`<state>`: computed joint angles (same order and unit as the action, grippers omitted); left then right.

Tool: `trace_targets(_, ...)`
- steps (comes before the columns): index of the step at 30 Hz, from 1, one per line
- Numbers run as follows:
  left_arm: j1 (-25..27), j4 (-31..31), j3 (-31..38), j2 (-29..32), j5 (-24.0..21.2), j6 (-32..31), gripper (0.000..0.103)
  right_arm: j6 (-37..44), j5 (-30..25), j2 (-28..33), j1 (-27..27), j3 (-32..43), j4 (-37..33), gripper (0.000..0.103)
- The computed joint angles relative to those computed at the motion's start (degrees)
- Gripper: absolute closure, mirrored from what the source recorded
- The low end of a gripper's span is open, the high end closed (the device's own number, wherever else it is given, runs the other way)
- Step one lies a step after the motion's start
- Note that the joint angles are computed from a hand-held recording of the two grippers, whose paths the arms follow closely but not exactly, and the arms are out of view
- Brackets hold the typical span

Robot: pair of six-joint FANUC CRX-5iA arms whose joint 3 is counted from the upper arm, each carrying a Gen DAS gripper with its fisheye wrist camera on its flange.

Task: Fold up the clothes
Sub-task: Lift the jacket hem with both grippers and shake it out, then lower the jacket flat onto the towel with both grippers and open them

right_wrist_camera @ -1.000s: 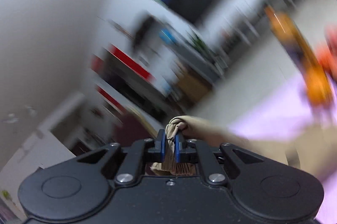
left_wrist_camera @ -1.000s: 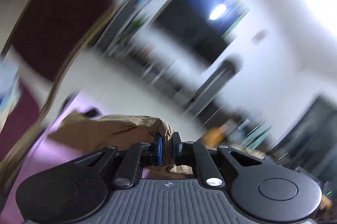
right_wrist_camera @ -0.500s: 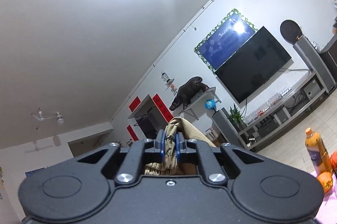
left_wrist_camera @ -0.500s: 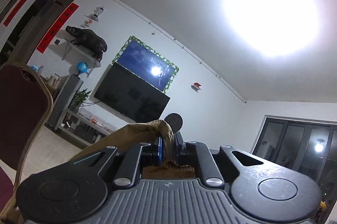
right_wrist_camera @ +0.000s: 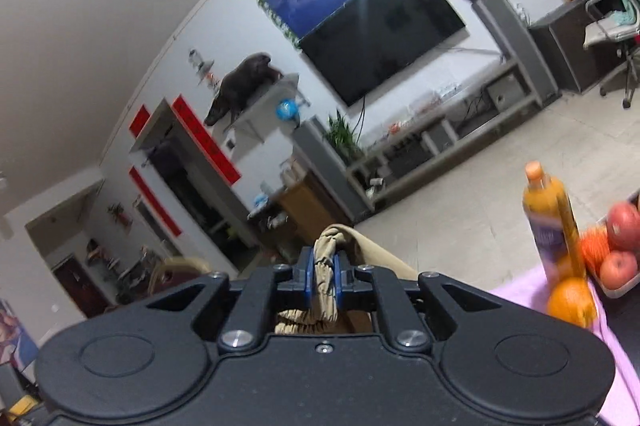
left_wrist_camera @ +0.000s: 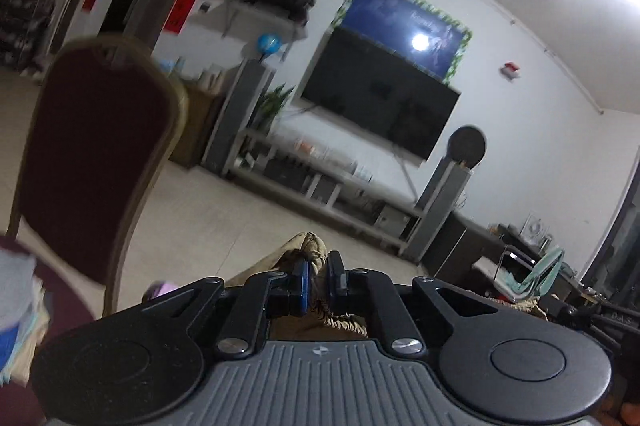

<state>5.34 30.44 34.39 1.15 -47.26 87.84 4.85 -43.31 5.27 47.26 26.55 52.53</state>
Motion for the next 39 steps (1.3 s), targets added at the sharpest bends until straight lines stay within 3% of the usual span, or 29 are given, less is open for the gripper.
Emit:
trace_targets(2,-0.42,4.57,-2.05,-1.89,5.62,-6.25,0.095,-1.47,5.63,-1.55,-1.22,-2.32,8.23,0.093)
trace_targets(5,-1.03,14.80,-10.78,-7.25,12.41,-18.76,0.094,-4.69,11.79,-6.52,-2.40,-9.22,20.36,0.093)
trace_targets(8,-0.79,19.97,-20.84,-12.40,11.85,-24.19,0.094,-3.43,9.89,-12.18,-0.06,-17.47,21.01,0.093)
trace_targets(11,0.03,14.30,-28.81,-16.60,6.66,-20.88,0.094,0.08,3.34,-16.46,4.22,-24.25,14.23,0.093)
trace_targets(14,0.04,4.80,-37.18,-20.33,1.36,-15.13,0.094,-1.12,-2.30,-19.95,7.65,-32.40,6.31,0.093)
trace_targets(17,-0.23,-4.52,-42.18,-20.08,-4.37,-7.28,0.094,-3.38,-8.02,-20.92,10.80,-38.54,-3.17,0.093)
trace_targets(21,-1.20,-13.86,-44.42,-16.85,-11.02,-0.63,0.094,-6.96,-9.96,-19.58,11.57,-42.22,-17.19,0.093)
trace_targets(23,-0.24,-14.12,-44.74,-17.10,-12.85,-0.77,0.094,-9.13,-10.41,-19.73,12.63,-43.62,-17.77,0.093)
trace_targets(26,1.59,-10.66,-46.73,-18.89,-11.62,-2.53,0.094,-11.99,-11.19,-19.81,14.10,-44.75,-17.30,0.093)
trace_targets(33,2.75,-3.09,-52.58,-26.46,-4.01,-5.99,0.094,-16.26,-10.35,-22.28,15.16,-46.67,-11.49,0.093)
trace_targets(35,2.45,-5.36,-51.39,-25.77,-6.28,-3.10,0.094,-15.83,-10.96,-22.57,15.41,-46.49,-10.88,0.093)
trace_targets(39,0.51,-13.78,-45.49,-19.80,-16.87,5.41,0.090,-12.76,-12.77,-20.79,14.81,-45.52,-16.46,0.093)
